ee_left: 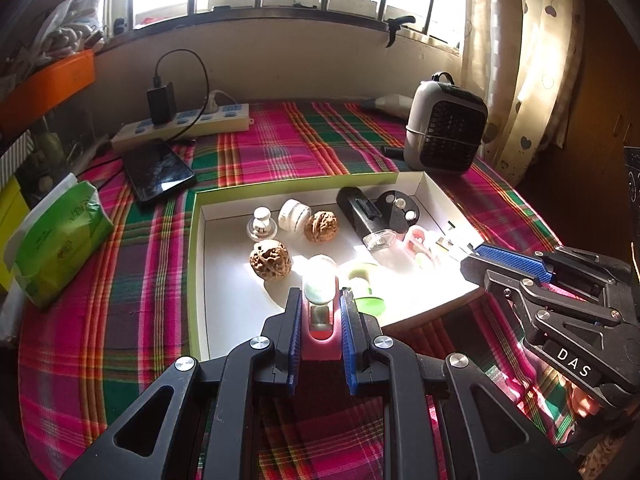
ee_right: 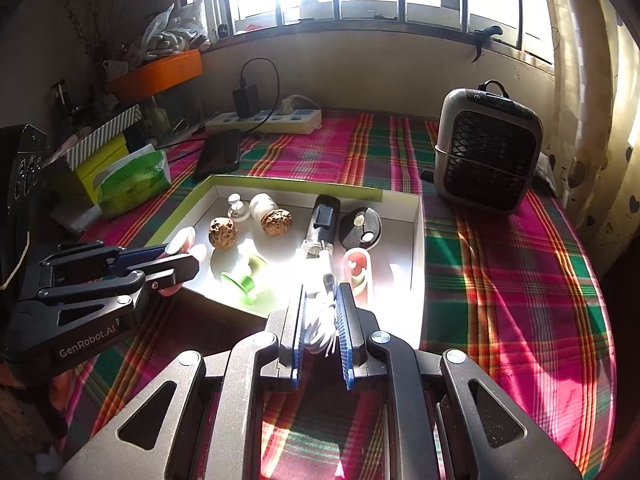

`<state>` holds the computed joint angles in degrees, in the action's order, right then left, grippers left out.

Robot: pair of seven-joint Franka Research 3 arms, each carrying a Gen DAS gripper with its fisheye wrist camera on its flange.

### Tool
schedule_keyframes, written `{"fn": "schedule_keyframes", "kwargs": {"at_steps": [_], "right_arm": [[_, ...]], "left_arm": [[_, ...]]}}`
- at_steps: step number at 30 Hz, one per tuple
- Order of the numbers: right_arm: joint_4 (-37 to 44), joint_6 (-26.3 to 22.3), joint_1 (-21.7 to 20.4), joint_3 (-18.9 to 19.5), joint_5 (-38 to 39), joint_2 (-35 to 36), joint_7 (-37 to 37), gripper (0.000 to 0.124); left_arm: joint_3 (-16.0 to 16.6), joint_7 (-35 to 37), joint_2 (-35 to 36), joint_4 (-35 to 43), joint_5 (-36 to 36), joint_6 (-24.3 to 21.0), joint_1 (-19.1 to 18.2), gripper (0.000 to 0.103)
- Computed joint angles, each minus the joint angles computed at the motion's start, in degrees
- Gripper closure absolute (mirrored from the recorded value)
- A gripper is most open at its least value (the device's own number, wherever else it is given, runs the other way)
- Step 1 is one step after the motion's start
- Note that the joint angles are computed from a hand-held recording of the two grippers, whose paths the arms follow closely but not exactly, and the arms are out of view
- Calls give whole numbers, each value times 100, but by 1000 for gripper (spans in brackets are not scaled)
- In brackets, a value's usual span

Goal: Organize objects
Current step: 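Carry the pink-and-white clip and white cable over the white box with both tools, then lower the pink-and-white clip and cable into the box and open both tools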

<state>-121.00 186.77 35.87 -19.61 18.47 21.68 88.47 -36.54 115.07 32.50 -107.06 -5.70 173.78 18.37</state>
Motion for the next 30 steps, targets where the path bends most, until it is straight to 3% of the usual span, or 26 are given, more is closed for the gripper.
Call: {"fn": "schedule_keyframes", "kwargs": {"at_steps": [5, 9, 17, 30], "right_arm": [[233, -177, -345, 292, -92, 117, -5, 108], [452, -365, -820, 734, -237, 218, -14, 108], [810, -753, -1402, 1270, -495, 411, 17, 108], [1201, -1271, -1696, 1473, -810, 630, 145, 108]], "left_arm": [[317, -176, 96, 234, 77, -105, -268, 87], [457, -235, 176, 378, 102, -202, -392, 87], [742, -343, 338, 685, 110, -451, -657, 87], [1058, -413, 476, 977, 91, -704, -963, 87]]}}
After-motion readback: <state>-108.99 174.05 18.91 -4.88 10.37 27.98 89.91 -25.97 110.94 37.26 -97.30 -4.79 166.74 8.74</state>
